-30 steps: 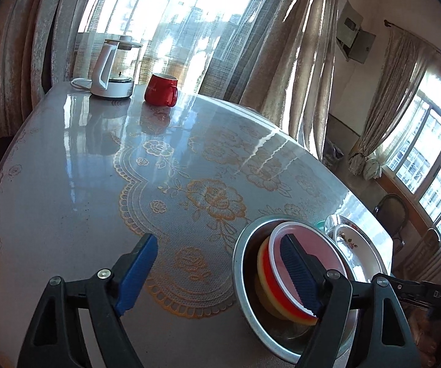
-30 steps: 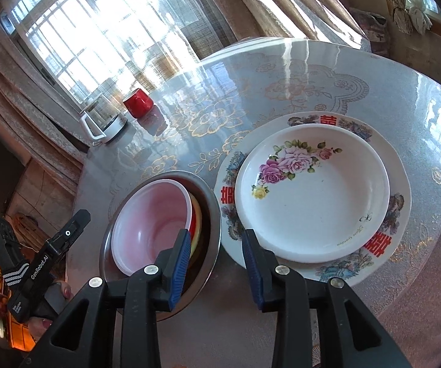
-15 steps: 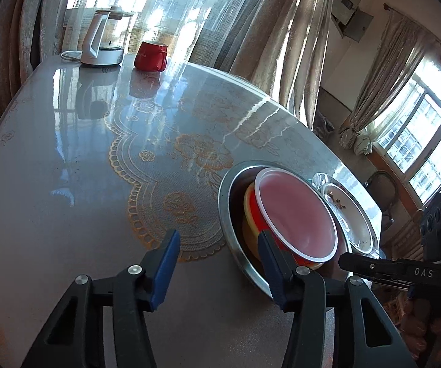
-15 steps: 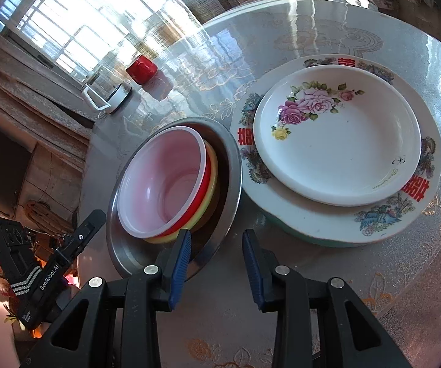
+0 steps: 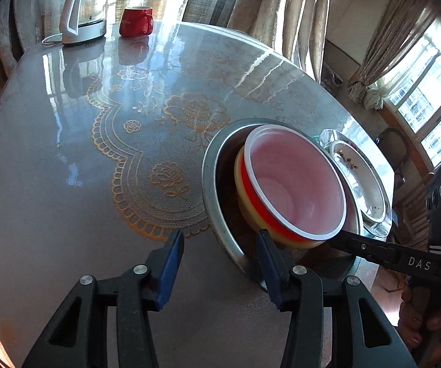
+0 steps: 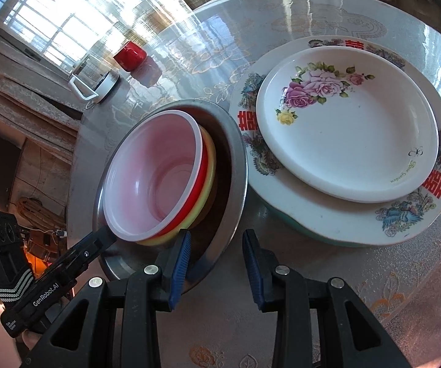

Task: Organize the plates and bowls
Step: 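Lift the steel bowl with nested bowls and carry it over the plate stack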

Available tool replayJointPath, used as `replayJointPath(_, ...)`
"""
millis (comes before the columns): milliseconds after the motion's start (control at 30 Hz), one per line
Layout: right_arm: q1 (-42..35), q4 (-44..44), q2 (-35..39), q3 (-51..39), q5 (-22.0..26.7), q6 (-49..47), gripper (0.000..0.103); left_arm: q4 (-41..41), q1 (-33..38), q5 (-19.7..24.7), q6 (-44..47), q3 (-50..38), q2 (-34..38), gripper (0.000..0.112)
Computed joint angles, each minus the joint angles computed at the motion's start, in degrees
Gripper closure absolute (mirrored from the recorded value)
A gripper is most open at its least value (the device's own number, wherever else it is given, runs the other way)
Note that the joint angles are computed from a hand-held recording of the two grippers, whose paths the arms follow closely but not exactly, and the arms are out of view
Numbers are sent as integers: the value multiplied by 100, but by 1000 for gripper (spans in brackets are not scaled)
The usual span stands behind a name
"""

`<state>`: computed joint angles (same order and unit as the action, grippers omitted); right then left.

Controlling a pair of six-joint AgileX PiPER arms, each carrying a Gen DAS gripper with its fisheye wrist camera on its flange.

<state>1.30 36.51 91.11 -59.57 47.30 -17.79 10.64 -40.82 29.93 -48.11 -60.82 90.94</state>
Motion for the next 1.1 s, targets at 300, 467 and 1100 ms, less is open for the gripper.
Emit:
replayJointPath(300, 166, 2, 328, -219, 29, 209, 68, -624, 112, 265, 1009, -367, 189, 84)
replayJointPath(467, 136, 312, 407, -188, 31, -121, 72, -858, 190, -63, 1169, -160, 138, 84)
replayJointPath(1100, 208, 730, 350, 116, -365, -769, 78, 1899, -683, -196, -2616, 323, -53, 87)
